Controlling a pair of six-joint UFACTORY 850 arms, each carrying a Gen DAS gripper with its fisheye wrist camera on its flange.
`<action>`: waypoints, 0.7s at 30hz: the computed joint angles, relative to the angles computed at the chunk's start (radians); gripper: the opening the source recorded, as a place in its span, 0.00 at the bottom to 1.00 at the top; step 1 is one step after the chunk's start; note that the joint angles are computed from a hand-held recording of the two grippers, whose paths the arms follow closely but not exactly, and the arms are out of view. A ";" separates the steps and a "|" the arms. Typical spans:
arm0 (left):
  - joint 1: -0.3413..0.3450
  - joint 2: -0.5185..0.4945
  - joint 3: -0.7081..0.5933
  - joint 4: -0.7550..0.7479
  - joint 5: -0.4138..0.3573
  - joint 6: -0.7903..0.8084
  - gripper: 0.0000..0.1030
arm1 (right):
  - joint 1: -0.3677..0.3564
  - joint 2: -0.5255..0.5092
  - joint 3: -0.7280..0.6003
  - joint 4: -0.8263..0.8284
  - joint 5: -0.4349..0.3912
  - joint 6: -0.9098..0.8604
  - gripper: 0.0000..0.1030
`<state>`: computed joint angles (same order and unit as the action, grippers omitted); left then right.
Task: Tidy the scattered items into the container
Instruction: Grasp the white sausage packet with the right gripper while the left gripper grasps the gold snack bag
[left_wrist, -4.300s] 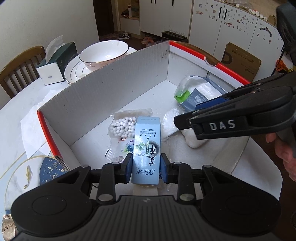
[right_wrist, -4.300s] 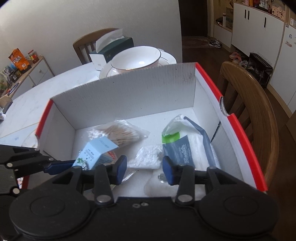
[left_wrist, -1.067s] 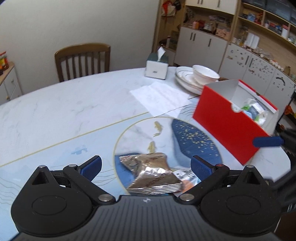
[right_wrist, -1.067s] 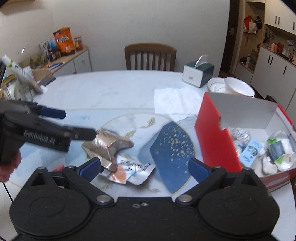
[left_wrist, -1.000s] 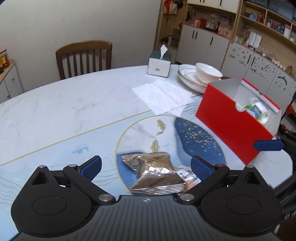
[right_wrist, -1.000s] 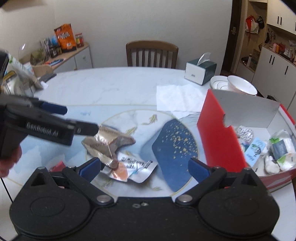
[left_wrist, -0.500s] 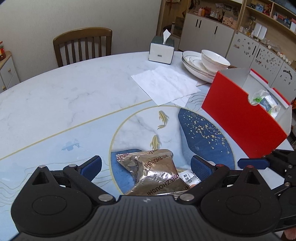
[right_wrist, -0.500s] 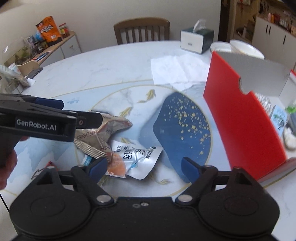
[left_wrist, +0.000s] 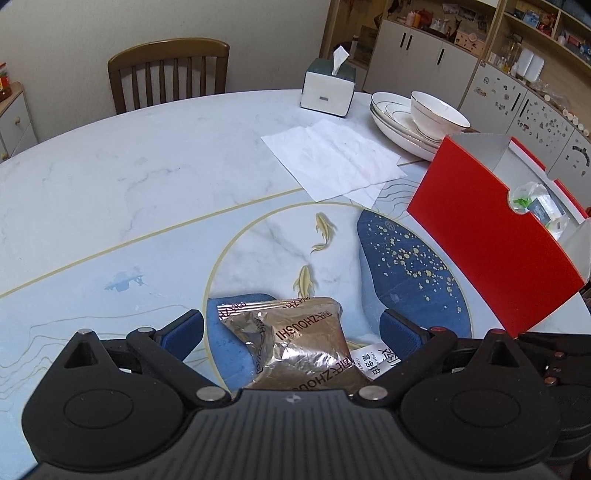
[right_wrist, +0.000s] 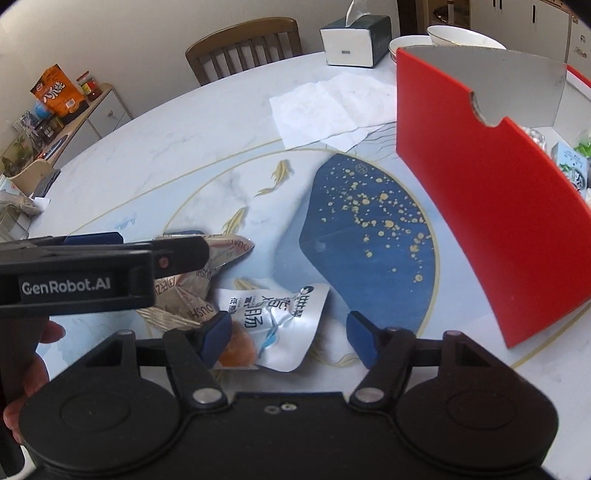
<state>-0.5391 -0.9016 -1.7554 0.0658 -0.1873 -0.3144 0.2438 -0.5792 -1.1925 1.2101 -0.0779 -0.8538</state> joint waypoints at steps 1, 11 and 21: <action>0.000 -0.002 -0.002 -0.015 -0.002 0.013 0.98 | 0.002 -0.004 -0.003 -0.008 -0.001 0.013 0.64; 0.002 -0.039 -0.048 -0.114 -0.058 0.103 0.77 | 0.005 -0.018 -0.019 0.255 -0.023 -0.235 0.54; 0.019 -0.044 -0.049 -0.219 -0.064 0.167 0.56 | -0.012 -0.018 -0.011 0.554 -0.061 -0.499 0.36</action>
<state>-0.5199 -0.9456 -1.8041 -0.1534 -0.2514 -0.1479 0.2322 -0.5968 -1.2040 1.7636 -0.1387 -1.3529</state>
